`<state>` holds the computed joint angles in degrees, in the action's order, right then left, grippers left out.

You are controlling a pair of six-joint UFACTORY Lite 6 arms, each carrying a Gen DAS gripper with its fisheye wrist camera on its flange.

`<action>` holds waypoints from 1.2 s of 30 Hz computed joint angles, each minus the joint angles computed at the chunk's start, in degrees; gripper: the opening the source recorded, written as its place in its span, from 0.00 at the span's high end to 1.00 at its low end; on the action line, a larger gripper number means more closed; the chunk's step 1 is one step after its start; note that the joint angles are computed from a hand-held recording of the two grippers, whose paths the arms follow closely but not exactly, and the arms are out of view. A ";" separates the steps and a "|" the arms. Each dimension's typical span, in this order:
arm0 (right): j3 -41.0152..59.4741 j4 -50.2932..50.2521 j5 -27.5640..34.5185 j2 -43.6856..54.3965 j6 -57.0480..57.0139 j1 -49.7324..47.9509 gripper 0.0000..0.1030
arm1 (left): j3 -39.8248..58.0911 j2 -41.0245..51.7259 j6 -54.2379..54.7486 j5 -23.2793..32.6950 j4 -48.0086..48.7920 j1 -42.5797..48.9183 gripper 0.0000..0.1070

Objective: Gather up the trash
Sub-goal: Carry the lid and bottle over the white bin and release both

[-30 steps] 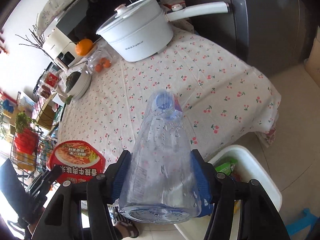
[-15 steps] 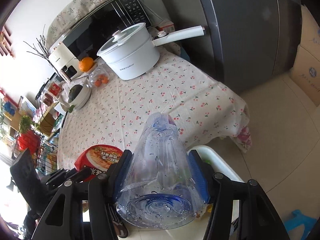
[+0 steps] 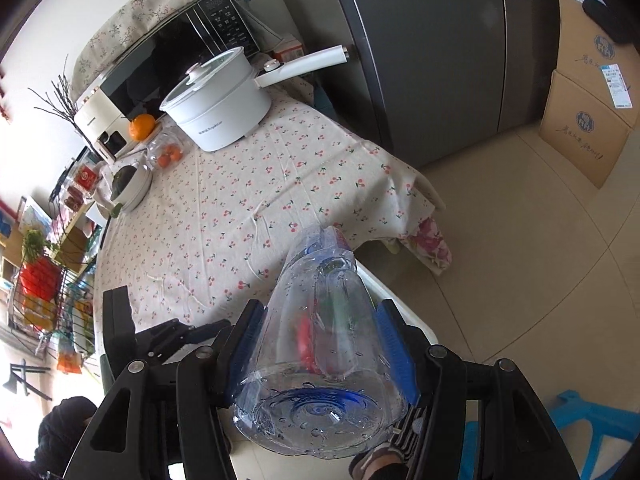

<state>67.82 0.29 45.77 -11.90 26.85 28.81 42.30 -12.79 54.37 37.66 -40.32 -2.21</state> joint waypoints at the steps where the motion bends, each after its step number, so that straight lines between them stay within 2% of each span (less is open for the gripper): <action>1: -0.68 -0.02 0.13 0.00 -0.26 -0.19 0.42 | 0.45 -0.26 -0.62 0.91 0.34 0.75 0.43; 2: -1.21 -0.03 0.31 0.30 -0.48 -0.34 0.42 | 0.63 -1.01 -1.00 1.81 0.41 1.73 0.40; 4: -2.08 -0.15 0.80 1.40 -0.81 -0.60 0.42 | 0.15 -3.21 -1.20 3.19 0.32 4.31 0.26; 9: -3.35 -1.29 0.81 5.20 -0.93 -0.41 0.42 | 0.19 -6.43 -1.93 7.13 2.23 11.16 0.21; 15: -1.46 0.92 0.43 13.65 -2.18 1.03 0.42 | -1.40 -11.28 -2.21 9.12 4.98 16.96 0.07; 19: 1.50 6.98 2.67 19.74 -6.76 1.41 0.41 | -1.67 -12.26 -1.63 9.66 5.47 19.17 0.05; 22: 2.60 7.32 3.04 20.69 -5.61 1.59 0.40 | -2.03 -13.38 -2.99 9.66 6.89 19.67 0.05; 23: 2.75 6.63 2.91 20.27 -5.00 1.75 0.39 | -1.78 -13.16 -3.07 10.17 7.15 19.90 0.05; 25: 2.72 5.31 2.51 19.04 -3.64 1.92 0.30 | -1.71 -13.65 -4.78 10.16 8.77 19.48 0.05; 29: 2.83 0.85 1.65 16.93 0.62 2.87 0.28 | -2.44 -16.34 -9.52 9.92 12.04 18.33 0.05; 36: 3.14 -15.27 3.34 12.00 14.88 10.65 0.23 | -4.27 -24.84 -15.47 12.16 13.70 20.69 0.05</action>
